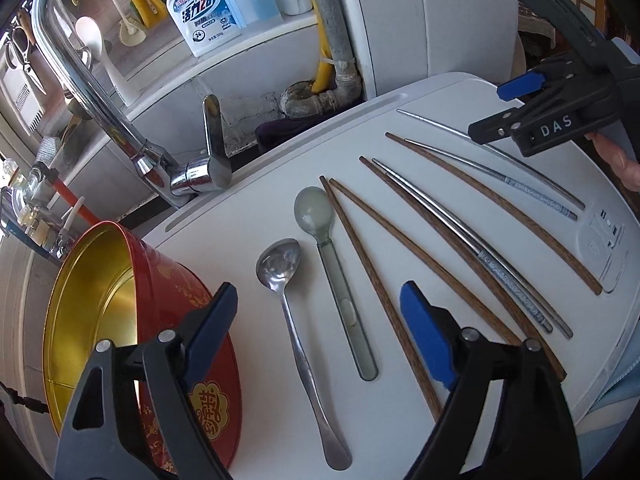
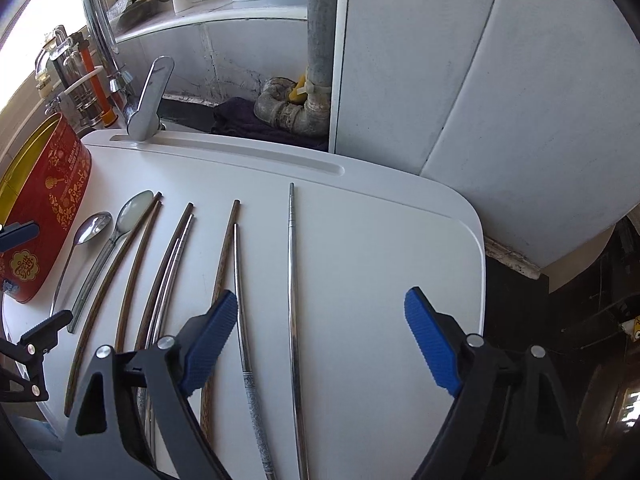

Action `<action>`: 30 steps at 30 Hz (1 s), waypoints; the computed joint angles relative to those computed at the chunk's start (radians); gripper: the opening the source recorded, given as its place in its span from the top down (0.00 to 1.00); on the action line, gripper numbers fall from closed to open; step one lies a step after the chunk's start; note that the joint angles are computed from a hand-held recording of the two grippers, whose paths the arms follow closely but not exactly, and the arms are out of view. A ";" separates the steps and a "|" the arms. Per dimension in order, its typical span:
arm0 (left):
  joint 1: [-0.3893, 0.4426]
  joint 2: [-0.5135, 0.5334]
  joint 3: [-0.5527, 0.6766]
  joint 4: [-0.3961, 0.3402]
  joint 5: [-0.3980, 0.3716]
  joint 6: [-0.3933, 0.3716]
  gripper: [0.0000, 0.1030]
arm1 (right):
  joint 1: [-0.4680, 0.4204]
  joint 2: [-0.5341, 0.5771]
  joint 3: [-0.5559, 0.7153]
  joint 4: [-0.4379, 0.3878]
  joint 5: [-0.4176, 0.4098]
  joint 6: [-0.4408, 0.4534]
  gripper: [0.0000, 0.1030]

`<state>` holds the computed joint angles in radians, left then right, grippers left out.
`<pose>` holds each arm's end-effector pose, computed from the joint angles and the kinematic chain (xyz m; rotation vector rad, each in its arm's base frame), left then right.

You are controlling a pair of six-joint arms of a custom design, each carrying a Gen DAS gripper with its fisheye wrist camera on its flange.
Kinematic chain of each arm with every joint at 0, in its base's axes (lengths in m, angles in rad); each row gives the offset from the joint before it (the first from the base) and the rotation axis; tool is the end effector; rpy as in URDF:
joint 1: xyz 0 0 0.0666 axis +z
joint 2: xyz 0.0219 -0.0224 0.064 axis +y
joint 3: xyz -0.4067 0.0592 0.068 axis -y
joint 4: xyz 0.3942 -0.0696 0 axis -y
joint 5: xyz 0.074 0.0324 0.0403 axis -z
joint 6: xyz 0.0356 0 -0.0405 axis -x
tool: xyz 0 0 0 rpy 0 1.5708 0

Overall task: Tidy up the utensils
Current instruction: 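Close the right gripper on a steel chopstick while the left gripper grasps the metal spoon, then lift and carry the chopstick and spoon in both grippers into the red tin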

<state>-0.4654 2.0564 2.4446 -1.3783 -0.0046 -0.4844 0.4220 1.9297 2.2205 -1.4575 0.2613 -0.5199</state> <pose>0.6225 -0.3129 0.5160 1.1694 2.2783 0.0132 0.5955 0.2569 0.5008 0.2020 2.6583 -0.0644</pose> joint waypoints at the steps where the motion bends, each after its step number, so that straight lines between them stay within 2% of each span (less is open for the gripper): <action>1: 0.000 0.000 -0.005 0.003 -0.007 0.001 0.24 | -0.004 0.005 0.002 -0.008 -0.011 -0.003 0.24; 5: -0.003 -0.045 -0.097 0.095 -0.034 -0.030 0.25 | -0.008 -0.003 -0.029 0.008 -0.020 -0.009 0.31; 8: -0.004 -0.062 -0.128 0.135 -0.054 -0.037 0.25 | -0.011 -0.005 -0.037 0.010 -0.024 -0.011 0.33; 9: -0.002 -0.065 -0.131 0.137 -0.048 -0.035 0.25 | -0.010 -0.003 -0.037 0.009 -0.025 -0.010 0.33; 11: 0.002 -0.065 -0.136 0.133 -0.033 -0.036 0.38 | -0.008 -0.002 -0.038 0.009 -0.030 -0.003 0.38; 14: 0.005 -0.054 -0.130 0.119 -0.052 -0.017 0.45 | -0.005 -0.004 -0.045 0.018 -0.030 0.000 0.40; 20: 0.010 -0.055 -0.145 0.128 -0.083 0.018 0.50 | 0.003 -0.014 -0.060 0.031 -0.028 0.000 0.48; 21: 0.011 -0.055 -0.146 0.123 -0.081 0.027 0.52 | 0.004 -0.017 -0.065 0.035 -0.032 0.002 0.50; 22: 0.014 -0.049 -0.137 0.104 -0.071 0.041 0.58 | 0.005 -0.022 -0.072 0.043 -0.041 0.002 0.58; 23: 0.019 -0.033 -0.109 0.063 -0.050 0.061 0.77 | 0.007 -0.024 -0.072 0.043 -0.040 0.001 0.67; 24: 0.026 -0.009 -0.070 0.009 -0.025 0.095 0.86 | 0.009 -0.026 -0.075 0.044 -0.041 0.001 0.71; 25: 0.035 -0.002 -0.056 -0.005 0.015 0.135 0.92 | 0.012 -0.029 -0.078 0.047 -0.042 0.000 0.85; 26: 0.043 0.010 -0.034 -0.029 0.044 0.179 0.94 | 0.013 -0.031 -0.081 0.052 -0.049 -0.003 0.94; 30: 0.054 0.044 0.030 -0.086 0.071 0.272 0.94 | 0.014 -0.030 -0.079 0.049 -0.052 -0.030 0.94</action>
